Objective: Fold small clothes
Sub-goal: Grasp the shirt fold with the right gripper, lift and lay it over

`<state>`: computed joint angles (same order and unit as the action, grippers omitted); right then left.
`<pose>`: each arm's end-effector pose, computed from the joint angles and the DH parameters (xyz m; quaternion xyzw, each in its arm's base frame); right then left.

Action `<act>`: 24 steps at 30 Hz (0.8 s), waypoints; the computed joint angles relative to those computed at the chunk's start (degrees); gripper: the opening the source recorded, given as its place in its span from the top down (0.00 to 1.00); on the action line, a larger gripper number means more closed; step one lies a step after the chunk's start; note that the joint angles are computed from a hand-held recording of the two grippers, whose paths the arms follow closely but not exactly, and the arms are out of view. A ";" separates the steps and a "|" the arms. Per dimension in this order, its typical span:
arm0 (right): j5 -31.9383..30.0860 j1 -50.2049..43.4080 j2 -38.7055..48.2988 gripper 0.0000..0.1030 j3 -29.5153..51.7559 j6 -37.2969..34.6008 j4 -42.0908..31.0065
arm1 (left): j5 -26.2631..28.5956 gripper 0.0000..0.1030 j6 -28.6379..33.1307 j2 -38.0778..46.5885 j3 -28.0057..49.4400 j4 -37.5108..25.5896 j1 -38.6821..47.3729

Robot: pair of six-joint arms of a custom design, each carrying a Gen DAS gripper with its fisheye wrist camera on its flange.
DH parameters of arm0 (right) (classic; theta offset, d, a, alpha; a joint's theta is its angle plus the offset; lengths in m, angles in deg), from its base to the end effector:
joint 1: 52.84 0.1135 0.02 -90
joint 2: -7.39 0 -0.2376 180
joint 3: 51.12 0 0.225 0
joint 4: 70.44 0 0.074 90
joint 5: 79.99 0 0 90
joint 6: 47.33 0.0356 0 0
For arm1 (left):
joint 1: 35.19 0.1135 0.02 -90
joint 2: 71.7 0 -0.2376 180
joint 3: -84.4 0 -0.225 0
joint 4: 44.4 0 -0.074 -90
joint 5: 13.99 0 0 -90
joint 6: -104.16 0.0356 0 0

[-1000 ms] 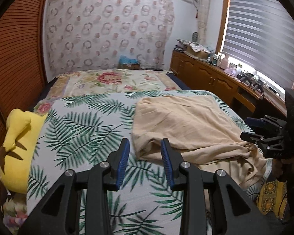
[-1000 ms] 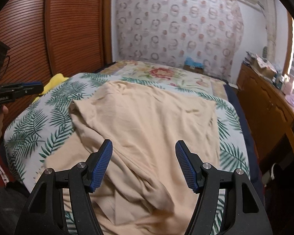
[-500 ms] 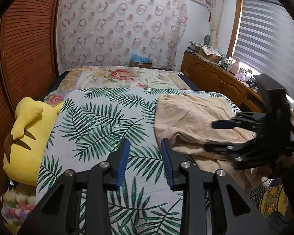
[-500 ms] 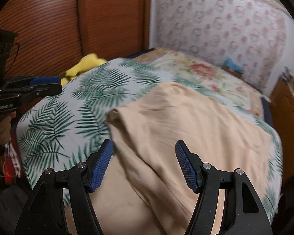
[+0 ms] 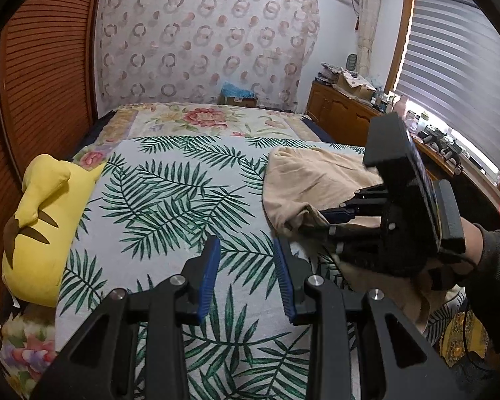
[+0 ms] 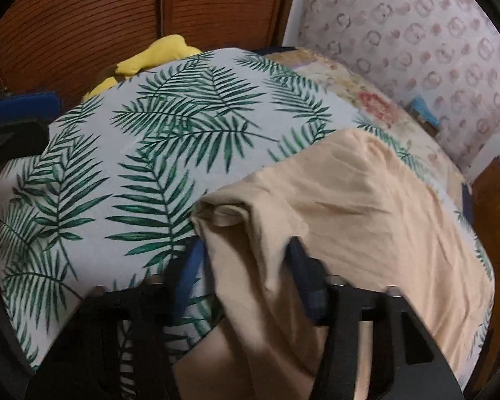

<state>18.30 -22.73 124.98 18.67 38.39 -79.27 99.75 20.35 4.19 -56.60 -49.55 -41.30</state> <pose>0.2978 0.1668 0.0662 -0.2626 0.9188 -0.0035 0.2946 0.2184 -0.0378 0.1375 0.1789 0.8800 -0.1877 0.3979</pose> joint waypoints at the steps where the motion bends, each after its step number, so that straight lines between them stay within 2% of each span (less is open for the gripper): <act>1: 0.31 -0.17 -0.34 0.83 -0.36 0.14 0.42 | 0.07 0.70 -0.03 0.03 -0.08 0.11 -0.20; 2: 0.05 -0.73 -1.39 0.93 -1.63 0.37 1.72 | 0.08 0.70 -0.11 0.03 -0.30 0.31 -0.54; 3: -1.20 -1.62 -2.97 0.95 -3.11 0.59 2.97 | 0.30 0.70 0.10 0.28 -0.57 0.70 -0.43; 8: -6.89 -7.84 -14.50 0.96 -10.63 1.65 6.10 | -0.16 0.70 -0.10 0.40 -0.92 0.86 -1.84; 12: -7.90 -15.35 -23.09 0.96 -11.57 -0.66 1.80 | -0.15 0.70 -0.77 0.04 -1.18 0.99 -2.88; 15: -8.91 -21.94 -26.43 0.97 -10.16 -1.74 -0.91 | -0.41 0.70 -0.86 -0.16 -1.31 0.86 -3.69; 20: -8.89 -33.51 -26.25 0.97 -6.60 -2.80 -4.14 | -0.76 0.70 -0.93 -1.16 -1.70 0.43 -5.06; 23: -3.28 -38.48 -21.85 0.96 -3.89 -2.31 -4.57 | -1.17 0.70 -1.10 -1.18 -1.74 0.59 -6.45; 24: -2.59 -39.71 -20.34 0.89 -3.14 -2.40 -5.09 | -1.33 0.70 -1.23 -1.39 -1.69 0.38 -6.86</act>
<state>15.71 -62.44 104.64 15.53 35.99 -84.36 98.41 19.12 2.80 -58.29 -49.17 -48.16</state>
